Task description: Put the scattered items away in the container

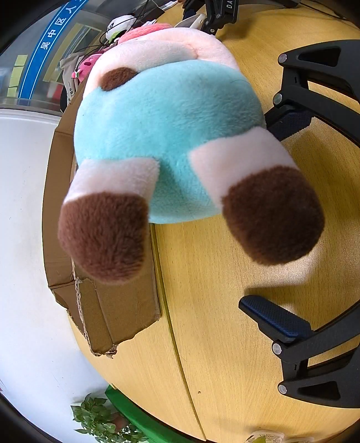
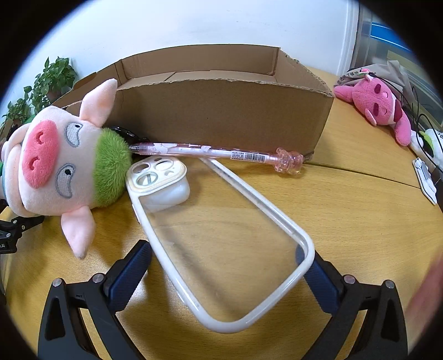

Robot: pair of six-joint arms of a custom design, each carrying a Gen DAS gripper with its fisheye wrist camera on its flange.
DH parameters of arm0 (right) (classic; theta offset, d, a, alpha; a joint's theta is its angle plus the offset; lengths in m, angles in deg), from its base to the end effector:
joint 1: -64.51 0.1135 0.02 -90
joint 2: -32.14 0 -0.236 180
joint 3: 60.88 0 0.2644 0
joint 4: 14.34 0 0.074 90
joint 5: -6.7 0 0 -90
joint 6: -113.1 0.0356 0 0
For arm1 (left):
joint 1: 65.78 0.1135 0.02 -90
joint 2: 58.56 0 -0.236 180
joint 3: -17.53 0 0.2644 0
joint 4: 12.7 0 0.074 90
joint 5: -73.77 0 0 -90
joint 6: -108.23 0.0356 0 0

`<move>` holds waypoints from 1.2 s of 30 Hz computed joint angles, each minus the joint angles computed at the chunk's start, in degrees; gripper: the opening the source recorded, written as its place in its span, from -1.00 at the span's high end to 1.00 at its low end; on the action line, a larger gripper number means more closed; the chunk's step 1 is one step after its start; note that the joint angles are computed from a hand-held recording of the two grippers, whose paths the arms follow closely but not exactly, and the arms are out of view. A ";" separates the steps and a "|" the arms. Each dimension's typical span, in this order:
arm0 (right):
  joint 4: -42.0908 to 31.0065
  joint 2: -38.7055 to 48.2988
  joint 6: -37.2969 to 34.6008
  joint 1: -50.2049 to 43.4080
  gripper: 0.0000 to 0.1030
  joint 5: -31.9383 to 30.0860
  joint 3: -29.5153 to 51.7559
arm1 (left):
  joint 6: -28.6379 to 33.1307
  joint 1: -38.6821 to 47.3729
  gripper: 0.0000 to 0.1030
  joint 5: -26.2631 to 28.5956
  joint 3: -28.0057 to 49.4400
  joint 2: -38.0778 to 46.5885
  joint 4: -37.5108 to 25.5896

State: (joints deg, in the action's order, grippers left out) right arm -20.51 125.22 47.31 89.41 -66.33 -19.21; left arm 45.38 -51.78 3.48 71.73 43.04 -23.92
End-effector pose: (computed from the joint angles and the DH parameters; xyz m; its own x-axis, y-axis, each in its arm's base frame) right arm 0.2361 0.0982 0.0513 -0.8053 0.0586 -0.5900 0.0762 0.9971 -0.0049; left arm 0.2963 0.0615 0.0583 -0.7633 0.2524 -0.5947 0.3270 0.9449 -0.0186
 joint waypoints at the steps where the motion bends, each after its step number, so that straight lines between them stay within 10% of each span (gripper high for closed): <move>1: 0.11 0.09 -0.02 -0.02 -1.00 0.00 -0.01 | 0.00 0.00 -1.00 0.00 0.00 0.00 0.00; 23: 0.09 -4.90 7.40 8.51 -1.00 3.98 -7.62 | -1.30 1.80 -1.00 -0.99 -2.55 -2.37 0.01; 31: -6.33 -21.06 8.91 16.23 -0.99 3.46 -11.51 | 2.27 11.62 -1.00 15.25 -5.83 -18.85 -14.63; 36: -4.88 -20.01 5.86 18.29 -0.99 4.85 -6.51 | 0.78 9.16 -1.00 16.32 -2.88 -18.18 -16.54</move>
State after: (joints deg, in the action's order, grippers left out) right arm -25.39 105.21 53.17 107.69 -61.48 -25.72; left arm 46.16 -42.62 19.80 68.85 24.86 -40.45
